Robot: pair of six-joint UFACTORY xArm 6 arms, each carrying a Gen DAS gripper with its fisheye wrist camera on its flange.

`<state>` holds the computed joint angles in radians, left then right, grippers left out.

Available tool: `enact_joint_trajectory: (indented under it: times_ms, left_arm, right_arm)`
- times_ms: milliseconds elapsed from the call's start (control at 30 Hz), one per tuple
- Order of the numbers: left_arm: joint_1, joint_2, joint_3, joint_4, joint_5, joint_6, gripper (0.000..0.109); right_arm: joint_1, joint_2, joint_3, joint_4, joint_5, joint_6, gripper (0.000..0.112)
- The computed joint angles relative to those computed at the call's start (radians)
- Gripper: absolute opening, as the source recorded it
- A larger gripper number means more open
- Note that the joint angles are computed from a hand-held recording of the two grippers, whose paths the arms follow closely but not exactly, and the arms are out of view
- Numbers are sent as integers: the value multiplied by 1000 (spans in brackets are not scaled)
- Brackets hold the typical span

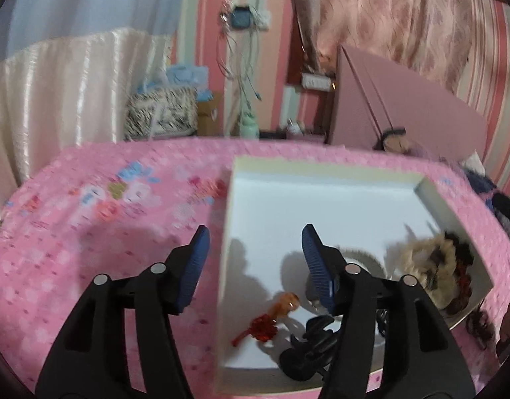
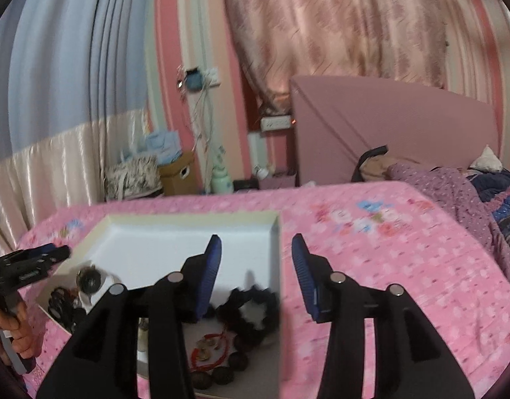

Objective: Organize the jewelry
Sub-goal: 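Grasp the black cord necklace with the right tool while the left tool grasps the small black hair tie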

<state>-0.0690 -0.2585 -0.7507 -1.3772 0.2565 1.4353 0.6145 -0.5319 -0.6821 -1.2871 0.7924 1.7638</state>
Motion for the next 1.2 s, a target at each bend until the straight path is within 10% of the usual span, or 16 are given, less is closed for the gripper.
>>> enact_joint_trajectory:
  times_ms: [300,733,1000,1200]
  left_arm:
    - [81,-213,41,-43,59,-26,83]
    - [169,-667,463,431,300,-328,90]
    - [-97,-836,658,813,178,-724,89]
    - [-189,-722,658,1124,47,-1000,87]
  right_arm:
    - [-49,-102,30,82,-68,-36,46]
    - [192,-429,279,390,167,-147,58]
    - [160,-316,301,470,-53,-196,62]
    - [105,-133,218,536,-124,-329,62]
